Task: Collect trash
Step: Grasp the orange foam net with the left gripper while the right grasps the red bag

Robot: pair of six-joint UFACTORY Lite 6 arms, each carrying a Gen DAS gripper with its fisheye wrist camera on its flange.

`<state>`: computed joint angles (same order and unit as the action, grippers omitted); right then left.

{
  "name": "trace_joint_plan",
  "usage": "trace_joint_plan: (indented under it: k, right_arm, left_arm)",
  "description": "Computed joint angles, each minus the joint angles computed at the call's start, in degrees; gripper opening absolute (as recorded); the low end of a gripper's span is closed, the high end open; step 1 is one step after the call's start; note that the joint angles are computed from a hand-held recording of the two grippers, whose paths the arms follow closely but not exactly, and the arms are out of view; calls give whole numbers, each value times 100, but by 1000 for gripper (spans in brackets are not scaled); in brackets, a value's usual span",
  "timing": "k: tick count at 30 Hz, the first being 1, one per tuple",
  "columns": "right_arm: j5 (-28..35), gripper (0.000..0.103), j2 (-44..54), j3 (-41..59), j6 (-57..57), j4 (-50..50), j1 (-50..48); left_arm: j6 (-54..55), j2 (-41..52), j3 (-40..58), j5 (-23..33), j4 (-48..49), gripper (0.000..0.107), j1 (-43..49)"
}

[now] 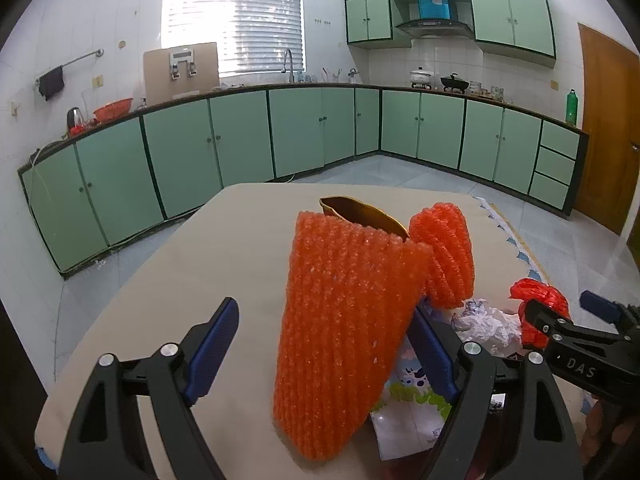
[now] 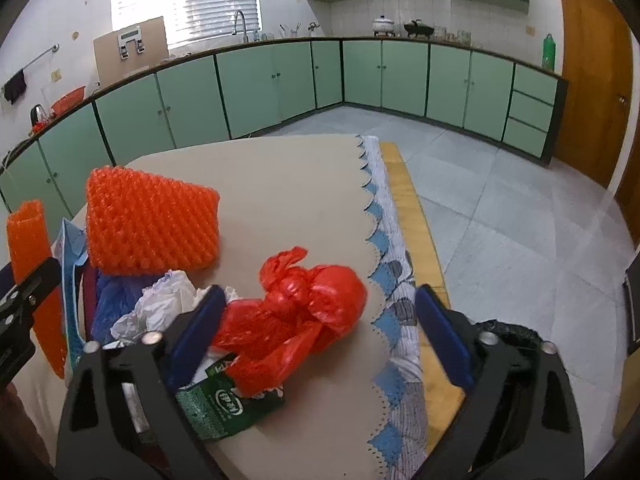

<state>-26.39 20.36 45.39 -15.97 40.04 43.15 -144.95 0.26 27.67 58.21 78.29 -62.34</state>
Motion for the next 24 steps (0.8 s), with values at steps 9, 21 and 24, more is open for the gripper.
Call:
trace_joint_plan:
  k: [9, 21, 24]
  right_arm:
    - [449, 36, 19, -148, 2490, -2701, -502]
    - [237, 22, -1072, -857, 2288, -2595, -362]
    - [279, 22, -1280, -921, 2263, -2619, -401]
  left_arm:
    - [-73, -43, -35, -198, 42, 55, 98]
    - [-26, -361, -79, 87, -364, 15, -132]
    - [77, -577, -106, 390, -601, 14, -353]
